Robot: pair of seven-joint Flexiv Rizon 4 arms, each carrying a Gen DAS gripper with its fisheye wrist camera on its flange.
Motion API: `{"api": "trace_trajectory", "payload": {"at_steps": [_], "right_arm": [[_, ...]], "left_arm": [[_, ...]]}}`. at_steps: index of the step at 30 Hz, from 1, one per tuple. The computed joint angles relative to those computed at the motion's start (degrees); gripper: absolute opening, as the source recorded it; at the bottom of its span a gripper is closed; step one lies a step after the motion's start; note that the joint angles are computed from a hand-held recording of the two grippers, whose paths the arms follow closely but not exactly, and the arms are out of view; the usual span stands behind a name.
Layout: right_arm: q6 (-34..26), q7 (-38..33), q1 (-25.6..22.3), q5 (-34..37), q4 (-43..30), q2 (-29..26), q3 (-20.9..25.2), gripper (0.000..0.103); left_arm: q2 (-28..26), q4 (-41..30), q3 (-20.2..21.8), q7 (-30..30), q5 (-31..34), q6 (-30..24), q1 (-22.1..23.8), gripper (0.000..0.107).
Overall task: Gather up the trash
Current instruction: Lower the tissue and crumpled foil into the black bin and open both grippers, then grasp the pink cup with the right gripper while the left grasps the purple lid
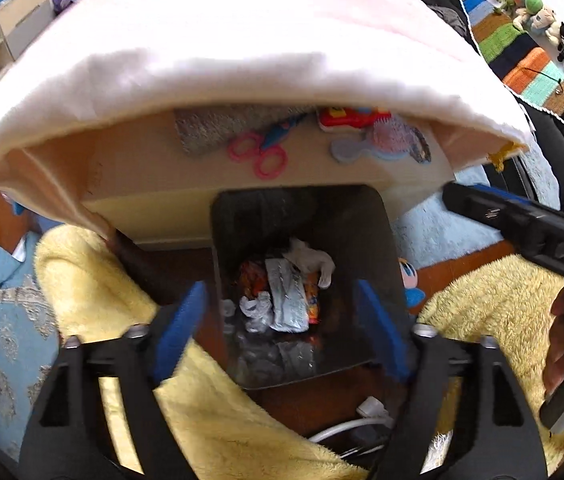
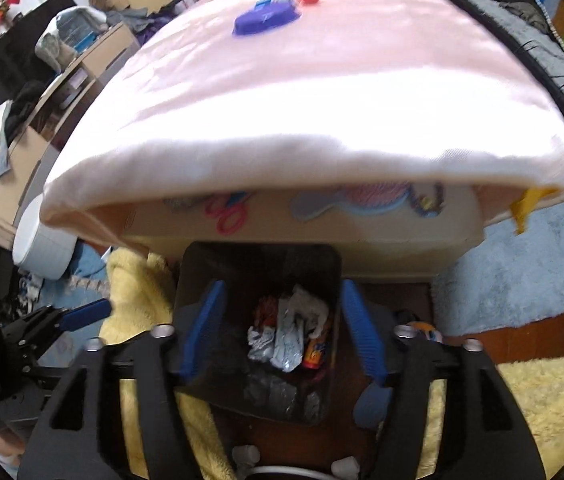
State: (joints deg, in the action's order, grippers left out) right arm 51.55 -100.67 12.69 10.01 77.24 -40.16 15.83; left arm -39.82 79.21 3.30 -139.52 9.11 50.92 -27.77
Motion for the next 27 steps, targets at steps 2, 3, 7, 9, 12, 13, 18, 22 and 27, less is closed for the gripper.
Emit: {"api": "trace_trajectory", "payload": {"at_steps": [2, 3, 7, 9, 12, 13, 18, 22, 27], "right_arm": [[3.44, 1.84, 0.76, -0.85, 1.03, 0.99, -1.60, 0.099], [4.60, 2.47, 0.84, -1.21, 1.30, 1.39, -1.90, 0.099], [5.13, 3.04, -0.42, -1.34, -1.16, 1.24, -1.26, 0.099], [4.82, 3.11, -0.80, -1.44, -3.17, 0.51, -1.14, 0.099], [3.72, 2.94, -0.91, -1.85, -6.79, -0.81, -1.10, 0.099], [3.52, 2.95, -0.80, -2.08, -8.05, -1.34, -1.27, 0.099], [1.00, 3.89, 0.29, -3.41, -15.91, -5.10, -2.25, 0.099], [-2.30, 4.71, 1.80, -4.83, -24.50, -9.73, -3.19, 0.099], [-9.04, 5.85, 4.09, -6.24, -39.31, -17.51, -4.29, 0.099]], "left_arm": [[1.00, -0.53, 1.49, -1.22, 1.65, -1.19, -0.97, 0.090], [1.49, -0.82, 1.97, -1.76, 2.49, -1.63, -1.27, 0.091], [2.86, -3.85, 3.66, -3.62, 6.73, -5.02, -2.23, 0.095], [2.92, -6.25, 3.87, -3.66, 8.61, -7.38, -2.31, 0.095], [2.54, -9.71, 3.70, -3.30, 10.54, -9.34, -1.73, 0.095], [2.28, -11.02, 3.75, -3.17, 11.09, -9.98, -1.52, 0.095], [-0.55, -17.99, 3.22, -0.94, 11.51, -12.09, 0.45, 0.095], [-4.23, -24.37, 2.86, 2.48, 10.27, -14.07, 1.97, 0.095], [-9.21, -32.08, 2.99, 5.63, 7.94, -16.50, 3.77, 0.095]]}}
